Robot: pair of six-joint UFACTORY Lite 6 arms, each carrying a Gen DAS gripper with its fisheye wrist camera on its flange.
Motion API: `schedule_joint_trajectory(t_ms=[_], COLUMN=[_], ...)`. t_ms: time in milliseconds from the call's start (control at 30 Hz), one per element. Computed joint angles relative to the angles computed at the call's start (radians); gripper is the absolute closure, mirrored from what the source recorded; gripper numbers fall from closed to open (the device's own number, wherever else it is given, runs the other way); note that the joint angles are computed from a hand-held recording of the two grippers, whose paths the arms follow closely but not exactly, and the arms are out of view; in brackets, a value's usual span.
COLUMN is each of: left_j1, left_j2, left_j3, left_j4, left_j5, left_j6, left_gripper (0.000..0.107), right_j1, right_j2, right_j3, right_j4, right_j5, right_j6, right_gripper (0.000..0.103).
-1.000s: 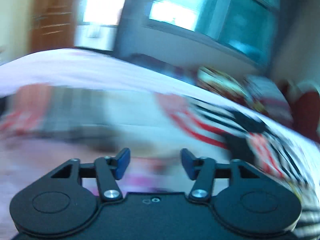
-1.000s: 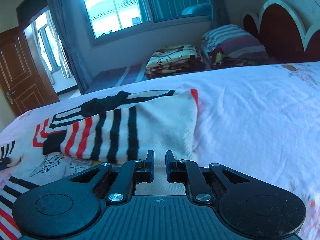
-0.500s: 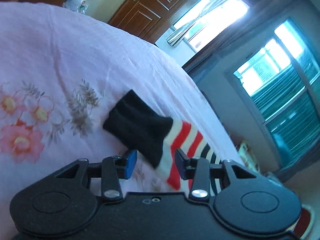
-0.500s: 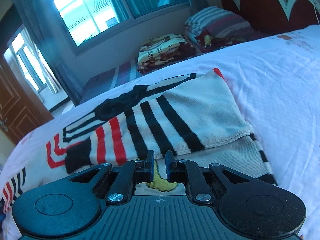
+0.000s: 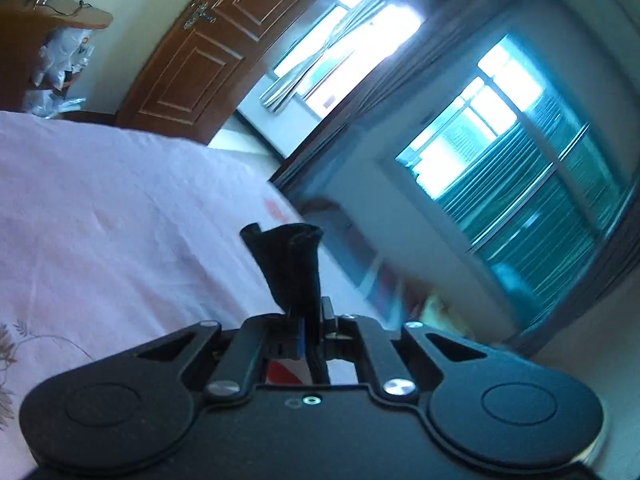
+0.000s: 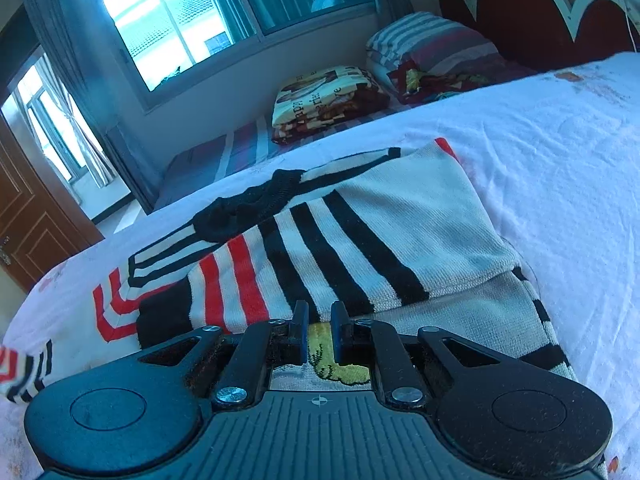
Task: Fold small clothes
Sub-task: 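Grasp the other black sleeve cuff with the left gripper and lift it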
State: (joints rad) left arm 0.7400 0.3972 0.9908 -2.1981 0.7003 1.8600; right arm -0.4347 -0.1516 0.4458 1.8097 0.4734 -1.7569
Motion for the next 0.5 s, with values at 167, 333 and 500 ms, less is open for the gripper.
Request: schedule_joint_trajectory(t_ms=[167, 333, 500], left_j1=[-0.087, -0.331, -0.707], left_j2=[0.038, -0.186, -0.176], left_j3=[0.006, -0.177, -0.148], left_j4=[-0.097, -0.366, -0.755], left_j5=[-0.113, -0.113, -0.158], left_j6=[0.061, 0.376, 0.7], left_gripper=[0.102, 0.102, 0.102], right_j1=[-0.112, -0.242, -0.346], right_j2=[0.051, 0.162, 0.24], right_j3=[0.024, 0.102, 0.186], right_j4=[-0.054, -0.086, -0.166], right_j5=[0.079, 0.143, 0.216], right_j6=[-0.024, -0.054, -0.046], right_gripper=[0.092, 0.092, 0.092])
